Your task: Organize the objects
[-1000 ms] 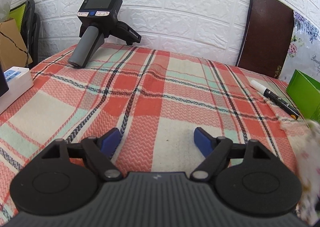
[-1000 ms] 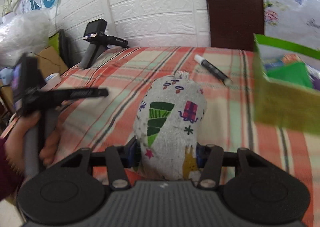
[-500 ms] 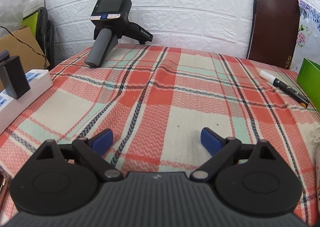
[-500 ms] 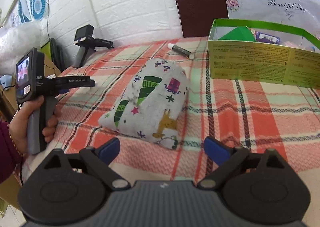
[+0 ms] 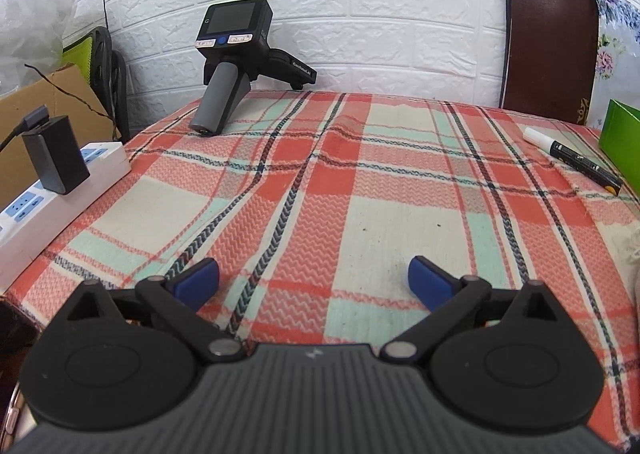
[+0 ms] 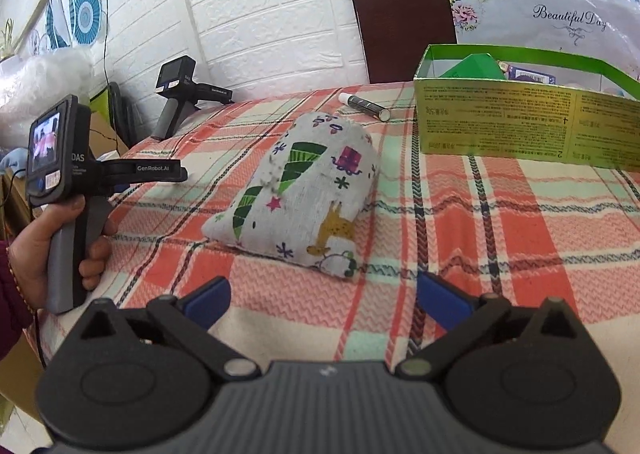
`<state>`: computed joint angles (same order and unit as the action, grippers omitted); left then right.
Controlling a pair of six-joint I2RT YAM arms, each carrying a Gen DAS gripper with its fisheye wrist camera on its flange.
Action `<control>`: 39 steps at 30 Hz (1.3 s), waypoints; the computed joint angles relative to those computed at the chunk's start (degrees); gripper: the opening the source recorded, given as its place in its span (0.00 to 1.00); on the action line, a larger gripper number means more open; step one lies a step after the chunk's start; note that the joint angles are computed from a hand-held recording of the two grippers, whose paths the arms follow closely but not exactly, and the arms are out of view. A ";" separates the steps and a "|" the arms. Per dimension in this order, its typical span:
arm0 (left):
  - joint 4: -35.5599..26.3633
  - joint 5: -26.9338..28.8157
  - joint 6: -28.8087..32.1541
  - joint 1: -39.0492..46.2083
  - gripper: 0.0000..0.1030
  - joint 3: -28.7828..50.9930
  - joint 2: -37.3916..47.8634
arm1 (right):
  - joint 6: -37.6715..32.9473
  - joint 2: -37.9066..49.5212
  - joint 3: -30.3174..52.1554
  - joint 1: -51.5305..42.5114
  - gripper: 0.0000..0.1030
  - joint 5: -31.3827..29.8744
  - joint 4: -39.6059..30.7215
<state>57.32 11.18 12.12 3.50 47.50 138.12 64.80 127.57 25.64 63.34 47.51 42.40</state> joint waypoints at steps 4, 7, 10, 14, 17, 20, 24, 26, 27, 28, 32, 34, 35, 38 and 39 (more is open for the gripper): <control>-0.55 0.43 -0.25 0.32 1.00 0.29 0.04 | -3.68 -0.86 2.24 -0.88 1.00 -1.13 -5.45; -0.90 0.30 0.00 0.31 1.00 0.55 0.10 | -3.94 -1.31 -0.15 -0.20 0.98 -0.89 -0.96; -3.15 1.64 -0.05 1.03 1.00 0.70 -0.86 | -5.02 -3.25 -0.83 1.73 0.84 3.21 -2.11; -8.52 5.59 -1.63 2.23 1.00 -2.05 -5.58 | -7.69 -5.15 -2.59 1.91 0.77 6.28 -0.07; -14.63 16.00 -2.25 2.43 1.00 -4.09 -10.76 | -9.00 -4.70 -3.12 -0.40 0.67 3.92 3.00; -21.83 24.04 0.31 -0.43 0.93 -4.88 -15.27 | -11.01 -3.77 -3.95 -2.99 0.63 0.62 7.05; -29.91 31.14 5.11 -5.75 0.95 -3.93 -16.78 | -14.34 -2.54 -3.47 -5.87 0.64 -3.79 9.34; -36.29 31.10 9.07 -9.10 0.97 -0.27 -14.19 | -17.57 -1.82 -2.57 -8.97 0.75 -8.97 9.76; -39.84 29.94 11.36 -10.84 0.96 2.28 -11.84 | -20.43 -1.44 -1.34 -10.43 0.81 -11.73 9.36; -37.17 27.77 10.68 -12.51 0.96 1.94 -9.72 | -23.56 -1.08 0.06 -10.64 0.85 -11.73 8.51; -22.27 24.75 12.41 -15.39 0.73 -6.09 -9.86 | -27.42 0.15 3.75 -11.32 0.86 -11.75 6.07; -27.53 25.48 12.40 -14.64 0.68 -4.43 -10.77 | -28.60 1.15 2.33 -11.24 0.87 -12.49 10.72; -29.05 24.74 13.26 -14.92 0.66 -4.39 -11.70 | -28.93 1.26 2.79 -10.49 0.83 -11.52 9.93; -30.57 20.85 14.94 -17.04 0.63 -4.76 -13.88 | -29.45 1.96 3.66 -9.05 0.79 -8.98 8.93; -30.80 20.57 15.28 -17.22 0.60 -4.89 -14.28 | -29.24 2.06 3.48 -9.19 0.77 -8.94 9.47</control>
<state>26.52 31.75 27.40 -13.73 42.61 123.84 35.57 129.63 29.12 54.15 38.57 51.87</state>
